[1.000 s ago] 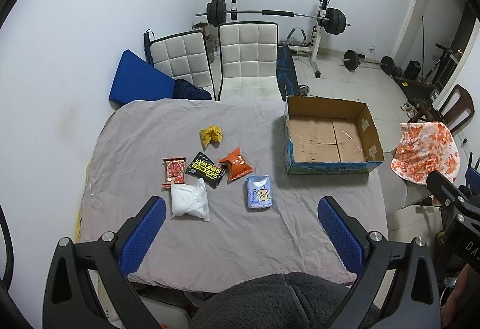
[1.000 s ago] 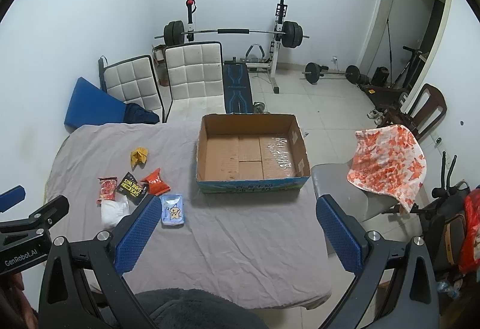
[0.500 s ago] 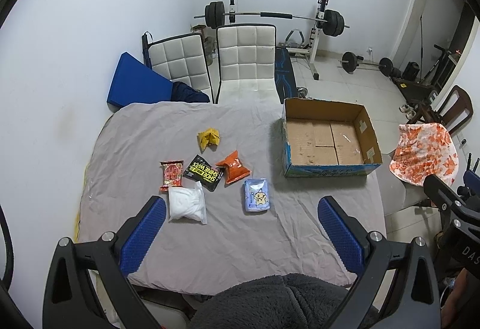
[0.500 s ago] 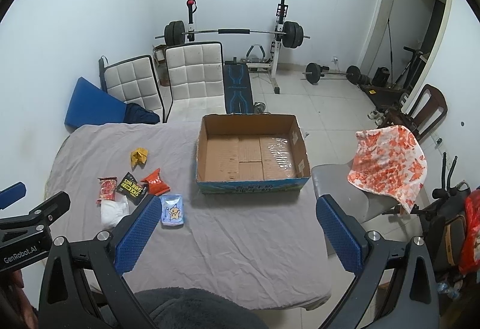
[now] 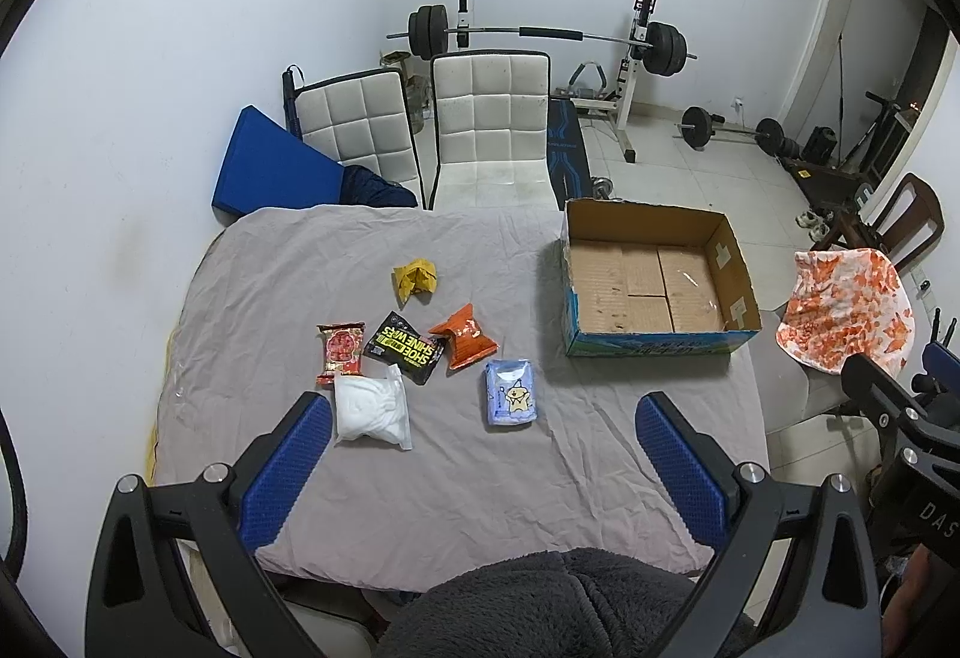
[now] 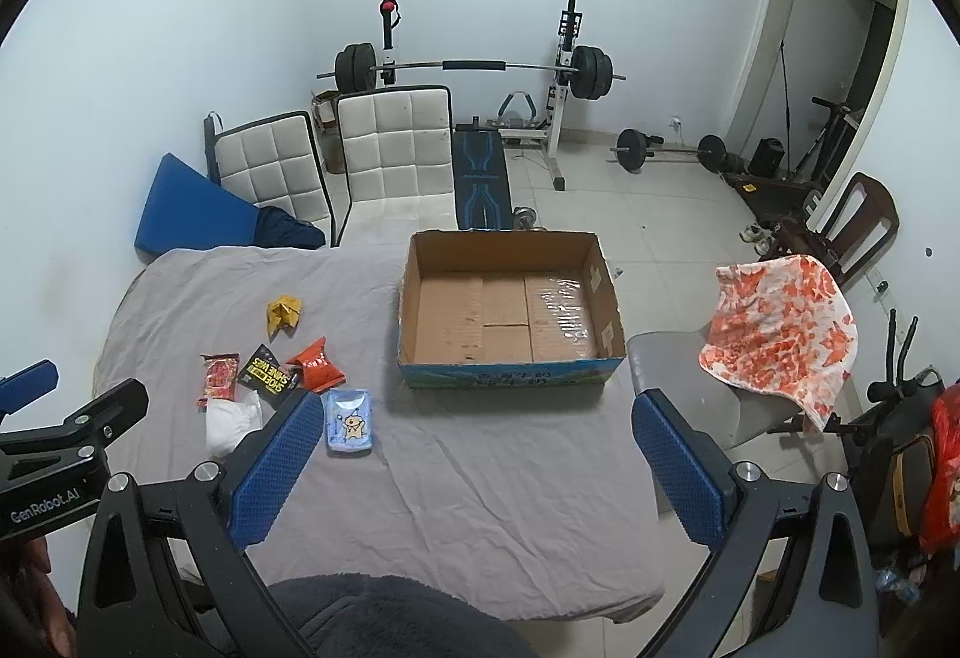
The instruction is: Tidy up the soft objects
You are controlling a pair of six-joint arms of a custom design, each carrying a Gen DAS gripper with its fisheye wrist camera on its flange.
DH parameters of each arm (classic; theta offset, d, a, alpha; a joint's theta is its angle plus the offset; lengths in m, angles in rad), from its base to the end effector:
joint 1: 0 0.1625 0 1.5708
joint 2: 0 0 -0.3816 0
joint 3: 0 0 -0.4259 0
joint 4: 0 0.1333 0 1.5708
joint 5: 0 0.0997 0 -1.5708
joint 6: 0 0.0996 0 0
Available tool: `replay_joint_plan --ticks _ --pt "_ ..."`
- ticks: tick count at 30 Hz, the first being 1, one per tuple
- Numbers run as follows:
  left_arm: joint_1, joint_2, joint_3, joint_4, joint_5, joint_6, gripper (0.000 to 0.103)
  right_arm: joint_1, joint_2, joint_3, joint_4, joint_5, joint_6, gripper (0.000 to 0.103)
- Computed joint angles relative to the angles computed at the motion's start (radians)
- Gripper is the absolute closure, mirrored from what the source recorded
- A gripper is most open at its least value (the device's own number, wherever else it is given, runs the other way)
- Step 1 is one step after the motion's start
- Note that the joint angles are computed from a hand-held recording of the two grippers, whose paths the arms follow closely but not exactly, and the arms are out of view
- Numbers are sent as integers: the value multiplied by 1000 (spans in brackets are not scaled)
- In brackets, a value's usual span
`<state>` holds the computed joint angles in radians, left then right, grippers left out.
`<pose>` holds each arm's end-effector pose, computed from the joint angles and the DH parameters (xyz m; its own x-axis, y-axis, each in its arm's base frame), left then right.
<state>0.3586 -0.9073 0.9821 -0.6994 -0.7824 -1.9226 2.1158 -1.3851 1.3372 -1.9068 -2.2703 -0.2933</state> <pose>-0.5474 -0.4230 0.3094 -0.6144 -0.4897 -0.6186 0.0848 0.7385 -0.6689 0.3789 -0.4916 0.5246 -0.6071 -0.4116 0.6798 -0.6855 0.7040 -0.1860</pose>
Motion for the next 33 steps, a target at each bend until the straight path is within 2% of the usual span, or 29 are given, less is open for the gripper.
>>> replay_joint_plan --ticks 29,33 --pt "-4 -3 3 -22 4 10 0 7 -3 3 -2 -3 -2 0" --pt "-6 -17 33 -45 -2 17 0 7 -1 0 -5 -5 -1 0"
